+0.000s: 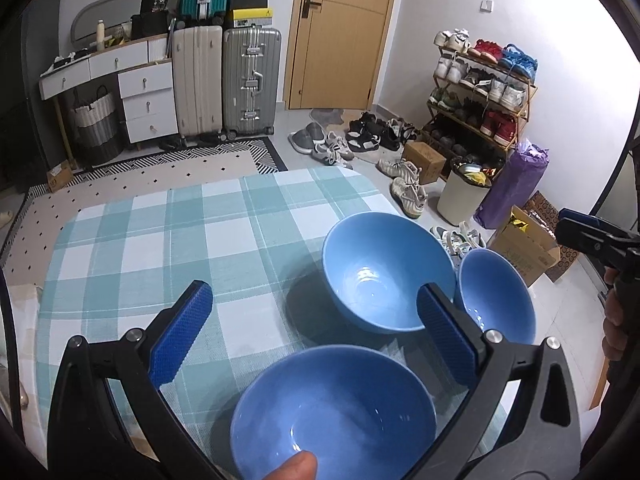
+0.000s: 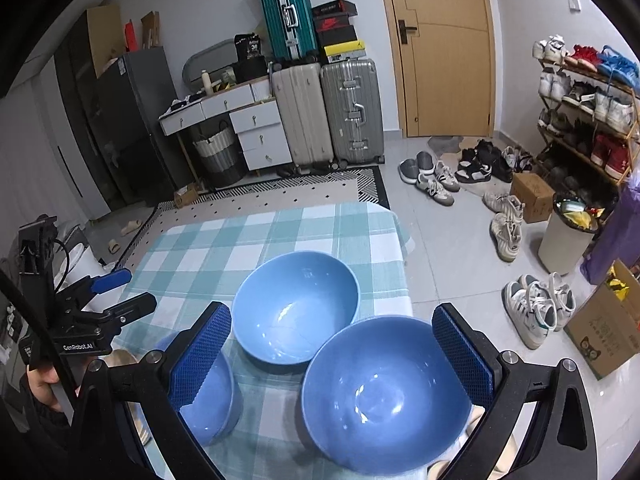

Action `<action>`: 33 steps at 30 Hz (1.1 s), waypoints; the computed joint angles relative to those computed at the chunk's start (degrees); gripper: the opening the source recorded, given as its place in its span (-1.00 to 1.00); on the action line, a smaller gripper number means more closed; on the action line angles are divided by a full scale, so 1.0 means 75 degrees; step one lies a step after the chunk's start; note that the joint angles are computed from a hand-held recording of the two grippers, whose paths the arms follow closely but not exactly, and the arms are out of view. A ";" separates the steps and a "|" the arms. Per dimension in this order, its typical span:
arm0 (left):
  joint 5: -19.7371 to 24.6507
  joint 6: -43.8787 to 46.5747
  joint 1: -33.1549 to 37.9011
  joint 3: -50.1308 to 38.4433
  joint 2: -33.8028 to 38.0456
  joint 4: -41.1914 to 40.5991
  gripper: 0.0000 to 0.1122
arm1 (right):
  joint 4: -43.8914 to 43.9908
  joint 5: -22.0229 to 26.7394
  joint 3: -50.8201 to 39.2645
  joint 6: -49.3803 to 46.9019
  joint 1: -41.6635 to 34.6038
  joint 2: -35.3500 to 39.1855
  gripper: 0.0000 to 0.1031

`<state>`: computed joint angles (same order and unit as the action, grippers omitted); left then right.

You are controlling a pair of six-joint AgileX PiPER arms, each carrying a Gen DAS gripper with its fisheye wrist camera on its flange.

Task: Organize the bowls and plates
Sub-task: 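Move both grippers to the rim of a large light-blue bowl, then close both grippers on the rim of the light-blue bowl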

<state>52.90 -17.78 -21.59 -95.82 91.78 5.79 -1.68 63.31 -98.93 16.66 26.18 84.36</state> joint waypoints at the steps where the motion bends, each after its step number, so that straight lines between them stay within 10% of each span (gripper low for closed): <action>1: 0.0000 0.0041 0.0041 -0.0149 0.0201 -0.0047 0.82 | 0.0101 -0.0047 -0.0012 -0.0081 -0.0052 0.0095 0.99; 15: 0.0111 0.0515 0.0522 -0.1329 0.1934 -0.0753 0.81 | 0.1120 -0.0194 -0.0730 -0.1022 -0.0684 0.1719 0.94; 33: 0.1045 0.0896 0.0621 -0.3463 0.4012 -0.1600 0.49 | 0.1997 0.0233 -0.1686 -0.1548 -0.1206 0.3531 0.34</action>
<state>60.73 -11.06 -16.93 -121.79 121.87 -6.21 13.29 65.05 -111.58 5.05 17.14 110.84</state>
